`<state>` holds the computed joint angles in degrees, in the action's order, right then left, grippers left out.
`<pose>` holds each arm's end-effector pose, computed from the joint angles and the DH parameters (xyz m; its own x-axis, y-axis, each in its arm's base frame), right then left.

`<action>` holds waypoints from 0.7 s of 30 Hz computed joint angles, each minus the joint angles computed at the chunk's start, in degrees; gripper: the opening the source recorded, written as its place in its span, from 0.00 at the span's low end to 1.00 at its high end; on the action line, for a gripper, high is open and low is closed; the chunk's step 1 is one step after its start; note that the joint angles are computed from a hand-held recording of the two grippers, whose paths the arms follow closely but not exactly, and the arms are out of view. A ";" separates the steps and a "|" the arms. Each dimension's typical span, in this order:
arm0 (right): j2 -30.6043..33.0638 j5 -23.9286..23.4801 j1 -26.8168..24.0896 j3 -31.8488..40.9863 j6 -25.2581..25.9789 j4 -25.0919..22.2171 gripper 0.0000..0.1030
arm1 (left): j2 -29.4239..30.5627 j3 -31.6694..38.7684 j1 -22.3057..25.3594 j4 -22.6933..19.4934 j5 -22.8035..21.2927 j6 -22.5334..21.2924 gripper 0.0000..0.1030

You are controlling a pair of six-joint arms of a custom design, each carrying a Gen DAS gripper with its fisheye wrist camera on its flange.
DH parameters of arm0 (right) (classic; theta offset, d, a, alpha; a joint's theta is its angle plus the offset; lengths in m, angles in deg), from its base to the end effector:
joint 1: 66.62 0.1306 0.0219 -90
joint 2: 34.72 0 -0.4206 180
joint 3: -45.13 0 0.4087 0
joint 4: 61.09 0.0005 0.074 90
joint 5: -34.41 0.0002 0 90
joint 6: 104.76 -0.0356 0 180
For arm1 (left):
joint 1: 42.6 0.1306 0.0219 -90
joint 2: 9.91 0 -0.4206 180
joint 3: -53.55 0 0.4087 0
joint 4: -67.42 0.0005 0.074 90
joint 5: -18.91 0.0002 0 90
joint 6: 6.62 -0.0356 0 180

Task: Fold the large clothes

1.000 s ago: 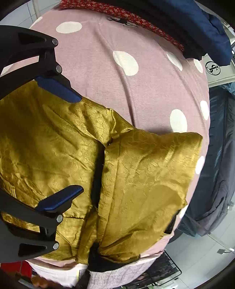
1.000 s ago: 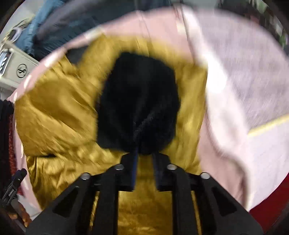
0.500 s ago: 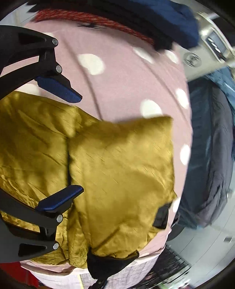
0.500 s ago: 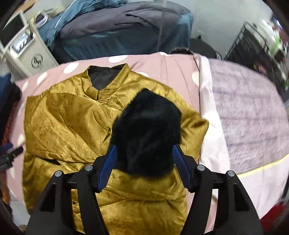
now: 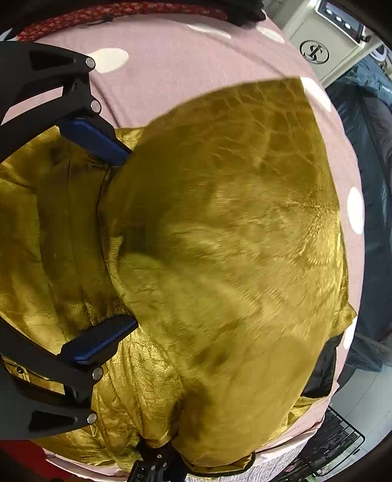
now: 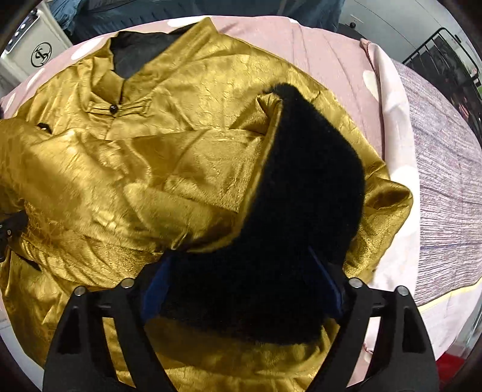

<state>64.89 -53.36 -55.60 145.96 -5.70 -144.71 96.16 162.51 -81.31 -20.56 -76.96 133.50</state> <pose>0.5059 0.0966 0.4454 -0.9315 -0.3417 -0.1245 -0.3368 0.9397 -0.0589 0.4356 -0.3451 0.4463 -0.9706 -0.2004 -0.1331 -0.2021 0.9794 -0.0003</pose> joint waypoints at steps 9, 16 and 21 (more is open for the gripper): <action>1.53 4.47 1.91 -0.31 -0.04 1.89 0.95 | 0.70 -0.79 0.66 2.36 -1.82 1.44 0.96; -3.24 -1.44 0.84 1.18 -3.02 2.74 0.95 | -3.07 -1.76 -1.82 2.31 -6.56 2.30 0.95; -8.36 -6.94 -2.52 -1.48 -4.15 1.83 0.95 | -8.29 -5.03 -5.19 0.99 -10.52 5.41 0.94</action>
<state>56.53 -60.30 -58.12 144.48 -9.85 -142.88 87.87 157.48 -86.50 -19.57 -87.48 138.90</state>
